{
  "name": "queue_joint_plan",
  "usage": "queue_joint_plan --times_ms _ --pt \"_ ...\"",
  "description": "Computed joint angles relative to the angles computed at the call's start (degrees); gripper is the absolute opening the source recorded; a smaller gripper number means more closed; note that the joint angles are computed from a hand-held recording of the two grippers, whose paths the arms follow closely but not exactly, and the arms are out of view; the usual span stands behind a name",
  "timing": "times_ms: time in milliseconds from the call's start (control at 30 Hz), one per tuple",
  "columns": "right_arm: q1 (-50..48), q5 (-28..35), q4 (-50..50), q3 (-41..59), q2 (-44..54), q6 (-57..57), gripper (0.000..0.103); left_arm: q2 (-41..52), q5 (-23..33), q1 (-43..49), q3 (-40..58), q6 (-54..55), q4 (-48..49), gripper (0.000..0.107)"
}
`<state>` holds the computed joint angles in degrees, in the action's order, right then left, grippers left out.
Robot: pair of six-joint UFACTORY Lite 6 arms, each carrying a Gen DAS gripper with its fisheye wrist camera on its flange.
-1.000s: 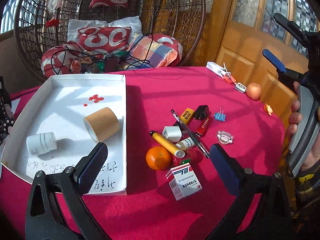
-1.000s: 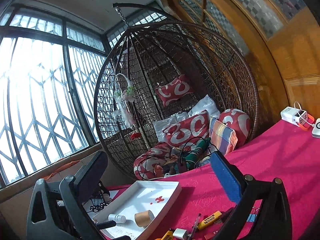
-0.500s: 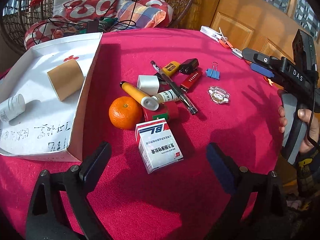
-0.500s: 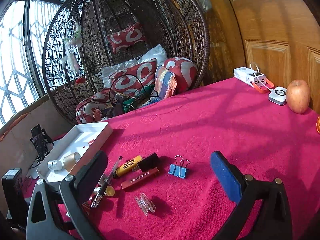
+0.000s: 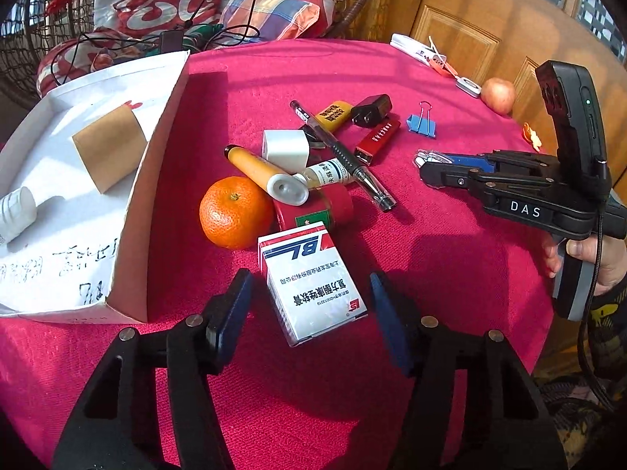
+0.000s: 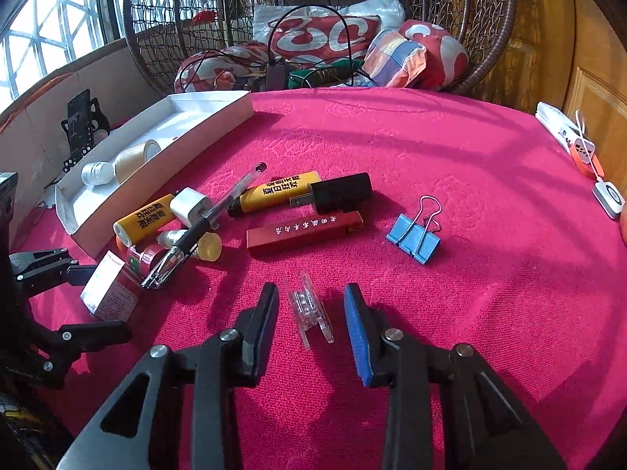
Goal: Organize rigid objects
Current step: 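Grasp the white-red medicine box with the left tool while the right grasps the clear plastic piece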
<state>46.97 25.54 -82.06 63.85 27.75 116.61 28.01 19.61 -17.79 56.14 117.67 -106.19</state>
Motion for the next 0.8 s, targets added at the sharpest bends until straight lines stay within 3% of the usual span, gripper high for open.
queue_joint_plan --times_ms 133,367,800 --pt "0.4 -0.2 -0.2 -0.4 0.2 0.0 0.016 -0.6 -2.2 -1.5 -1.5 11.5 -9.8 0.032" --pt "0.9 0.3 -3.6 -2.0 -1.7 4.5 0.016 -2.1 -1.7 -1.9 -3.4 14.6 -12.6 0.032" --pt "1.9 1.8 -16.4 -6.0 -6.8 21.0 0.016 -8.6 -2.2 -5.6 -9.6 48.9 -47.8 0.032"
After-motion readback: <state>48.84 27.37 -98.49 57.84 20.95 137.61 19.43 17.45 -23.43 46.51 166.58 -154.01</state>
